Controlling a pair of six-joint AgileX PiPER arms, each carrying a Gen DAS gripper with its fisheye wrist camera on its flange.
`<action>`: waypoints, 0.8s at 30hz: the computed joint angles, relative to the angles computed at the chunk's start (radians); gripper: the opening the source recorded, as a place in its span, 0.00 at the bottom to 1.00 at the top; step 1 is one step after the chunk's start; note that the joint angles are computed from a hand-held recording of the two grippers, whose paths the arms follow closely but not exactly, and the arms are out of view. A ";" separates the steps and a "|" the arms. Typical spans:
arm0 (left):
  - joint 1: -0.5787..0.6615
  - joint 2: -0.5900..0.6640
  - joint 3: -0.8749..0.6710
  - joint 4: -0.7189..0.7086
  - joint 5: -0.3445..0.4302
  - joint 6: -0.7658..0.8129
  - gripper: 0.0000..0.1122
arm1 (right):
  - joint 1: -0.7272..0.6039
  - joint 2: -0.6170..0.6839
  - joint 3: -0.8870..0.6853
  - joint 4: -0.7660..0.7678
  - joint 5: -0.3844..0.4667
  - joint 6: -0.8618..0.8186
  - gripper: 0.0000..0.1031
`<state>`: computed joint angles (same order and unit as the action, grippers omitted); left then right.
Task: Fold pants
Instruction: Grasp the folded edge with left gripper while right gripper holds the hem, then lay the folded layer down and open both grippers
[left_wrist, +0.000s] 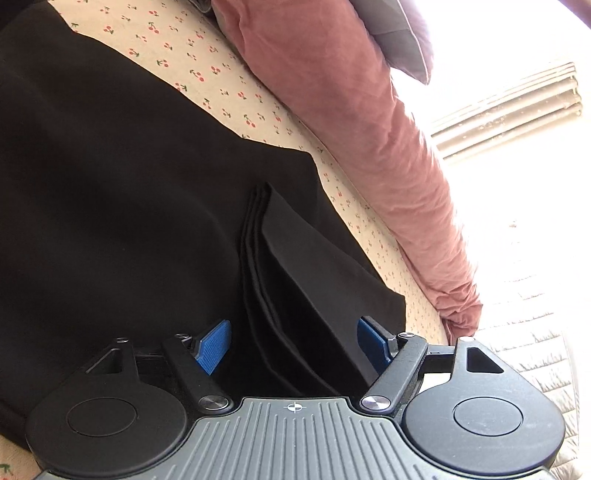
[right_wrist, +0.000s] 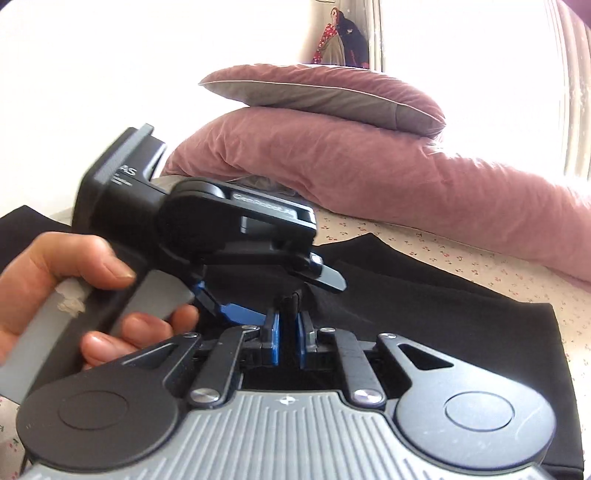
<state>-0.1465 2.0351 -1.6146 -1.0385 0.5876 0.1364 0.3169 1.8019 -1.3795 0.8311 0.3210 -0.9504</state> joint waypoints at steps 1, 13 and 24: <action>-0.001 0.016 -0.024 0.011 0.009 -0.005 0.64 | 0.012 0.001 0.001 -0.017 -0.011 0.006 0.11; 0.015 -0.080 -0.009 0.426 -0.114 0.001 0.03 | 0.120 0.120 -0.167 -0.038 -0.009 0.055 0.10; 0.198 -0.211 0.155 0.374 -0.167 0.217 0.03 | 0.197 0.325 -0.467 0.057 0.150 0.122 0.10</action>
